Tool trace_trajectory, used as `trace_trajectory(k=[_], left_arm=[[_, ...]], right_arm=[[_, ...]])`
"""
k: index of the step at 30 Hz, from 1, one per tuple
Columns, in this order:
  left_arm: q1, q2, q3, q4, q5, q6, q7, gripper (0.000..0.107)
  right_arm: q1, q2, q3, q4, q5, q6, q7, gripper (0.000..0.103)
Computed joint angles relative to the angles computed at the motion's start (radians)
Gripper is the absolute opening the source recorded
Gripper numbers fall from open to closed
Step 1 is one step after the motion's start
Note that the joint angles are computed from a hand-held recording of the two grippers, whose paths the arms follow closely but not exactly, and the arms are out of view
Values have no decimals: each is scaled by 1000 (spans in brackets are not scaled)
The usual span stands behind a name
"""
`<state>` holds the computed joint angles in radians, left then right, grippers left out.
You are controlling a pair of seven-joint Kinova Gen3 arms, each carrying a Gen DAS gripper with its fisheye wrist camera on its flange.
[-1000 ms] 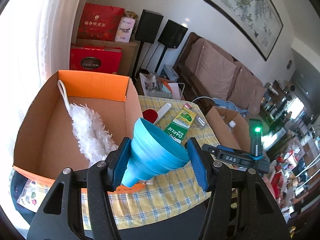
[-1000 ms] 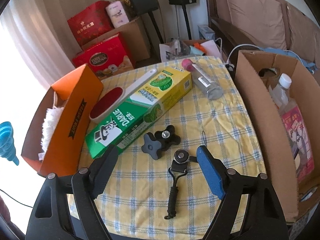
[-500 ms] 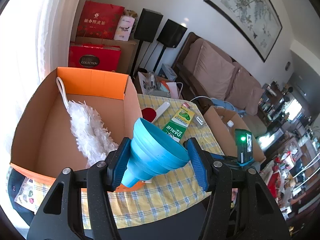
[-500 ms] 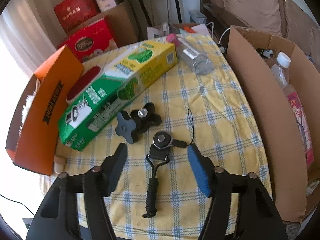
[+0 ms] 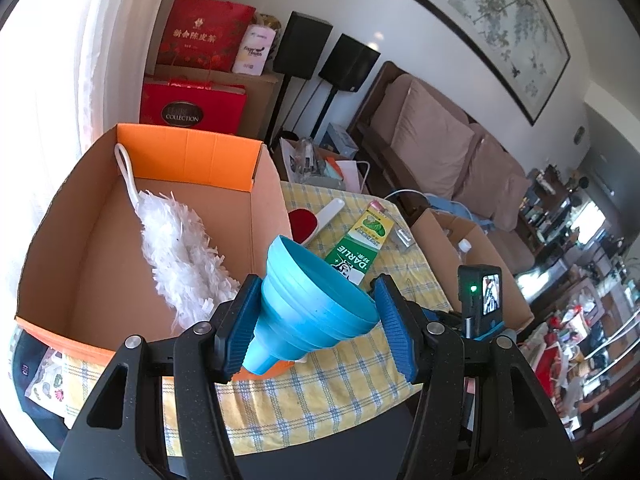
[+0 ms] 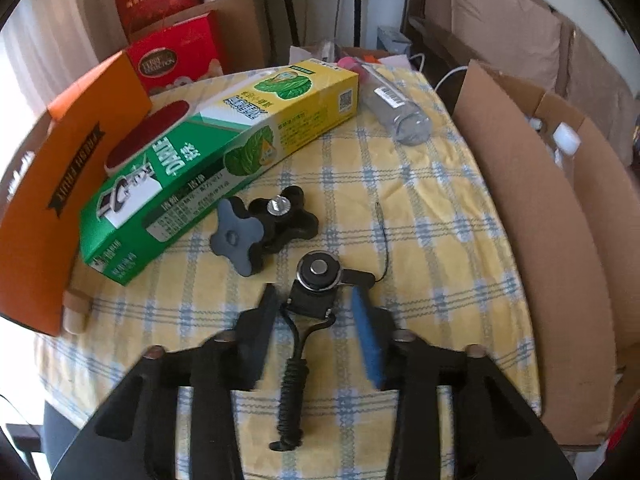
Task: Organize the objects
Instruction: 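Lift the funnel with the left tool while the right tool grasps the phone holder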
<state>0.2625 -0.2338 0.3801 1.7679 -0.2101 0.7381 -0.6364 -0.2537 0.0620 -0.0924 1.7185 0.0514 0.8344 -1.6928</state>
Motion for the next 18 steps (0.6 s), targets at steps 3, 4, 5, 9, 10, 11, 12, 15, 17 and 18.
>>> trace_trajectory(k=[3, 4, 5, 9, 10, 11, 12, 15, 17, 18], left_arm=[[1, 0, -1, 0, 0, 0, -1, 55], [1, 0, 0, 1, 0, 0, 1, 55], [0, 0, 1, 1, -2, 0, 2, 55], [0, -1, -2, 6, 1, -7, 6, 55], [1, -1, -6, 7, 5, -10, 3, 55], [2, -2, -10, 9, 10, -14, 0, 55], [2, -2, -12, 10, 12, -15, -2, 55], [-4, -6, -10, 11, 11, -14, -1, 55], [-7, -8, -11, 11, 12, -10, -4, 55], [-9, -10, -11, 10, 10, -5, -4, 55]], right_arm=[[30, -4, 12, 4, -80, -5, 62, 26], [37, -5, 14, 4, -98, -4, 72, 26], [44, -7, 17, 4, -117, -5, 86, 26], [60, -32, 21, 8, -153, -13, 110, 26], [62, -38, 22, 7, -157, -13, 113, 26], [65, -44, 24, 5, -166, -11, 121, 26], [69, -50, 26, 1, -179, -8, 131, 26], [75, -71, 29, -9, -203, -1, 152, 26], [77, -85, 31, -16, -220, 0, 167, 26], [78, -96, 32, -21, -228, 3, 176, 26]])
